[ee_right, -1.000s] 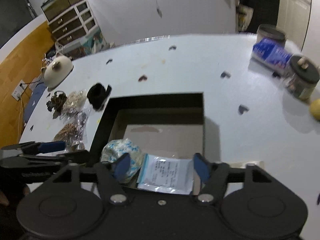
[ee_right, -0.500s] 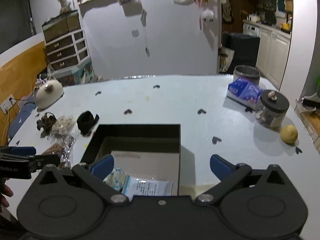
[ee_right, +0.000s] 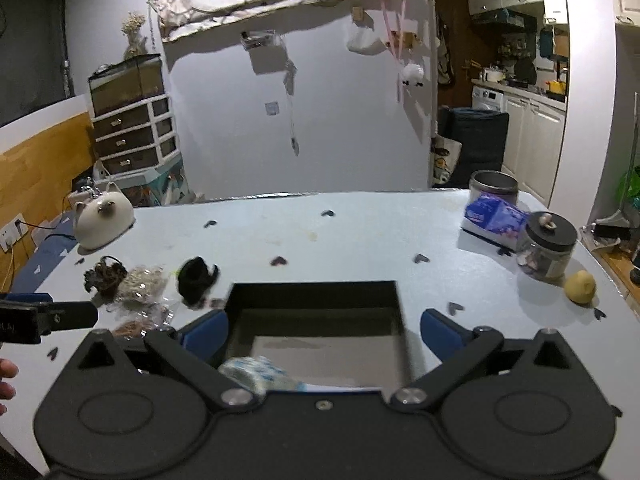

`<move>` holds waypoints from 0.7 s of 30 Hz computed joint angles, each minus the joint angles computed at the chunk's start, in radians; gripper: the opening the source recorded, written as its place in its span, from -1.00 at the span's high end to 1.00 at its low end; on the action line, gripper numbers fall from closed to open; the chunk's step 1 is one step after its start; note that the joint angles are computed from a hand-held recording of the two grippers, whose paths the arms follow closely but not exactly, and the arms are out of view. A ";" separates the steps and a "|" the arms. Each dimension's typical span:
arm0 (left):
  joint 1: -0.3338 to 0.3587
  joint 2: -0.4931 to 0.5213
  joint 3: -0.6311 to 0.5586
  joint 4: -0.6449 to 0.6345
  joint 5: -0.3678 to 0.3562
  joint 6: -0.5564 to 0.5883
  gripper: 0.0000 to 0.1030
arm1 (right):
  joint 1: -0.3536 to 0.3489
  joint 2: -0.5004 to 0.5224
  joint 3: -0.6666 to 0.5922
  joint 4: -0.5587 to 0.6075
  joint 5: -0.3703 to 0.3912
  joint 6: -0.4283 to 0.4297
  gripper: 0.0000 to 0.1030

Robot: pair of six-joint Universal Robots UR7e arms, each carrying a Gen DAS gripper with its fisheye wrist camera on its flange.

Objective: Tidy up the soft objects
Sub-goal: 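Grasp the brown cord bag with the left tool while the right tool grasps the peach ribbon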

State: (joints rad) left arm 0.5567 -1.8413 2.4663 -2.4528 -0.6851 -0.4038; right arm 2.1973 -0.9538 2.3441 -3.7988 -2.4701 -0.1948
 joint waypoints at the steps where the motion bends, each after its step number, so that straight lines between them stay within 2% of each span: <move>1: 0.012 -0.017 -0.005 0.009 -0.003 0.019 -1.00 | 0.013 0.024 -0.017 -0.004 -0.011 0.003 -1.00; 8: 0.111 -0.105 -0.041 0.015 -0.031 0.182 -1.00 | 0.077 0.154 -0.124 0.033 -0.048 0.069 -1.00; 14: 0.208 -0.139 -0.083 0.012 -0.072 0.325 -1.00 | 0.113 0.250 -0.212 0.080 -0.062 0.128 -1.00; 17: 0.262 -0.137 -0.106 0.008 -0.107 0.392 -1.00 | 0.119 0.294 -0.249 0.093 -0.047 0.142 -1.00; 21: 0.355 -0.104 -0.148 0.012 -0.191 0.479 -1.00 | 0.112 0.335 -0.277 0.123 -0.001 0.142 -1.00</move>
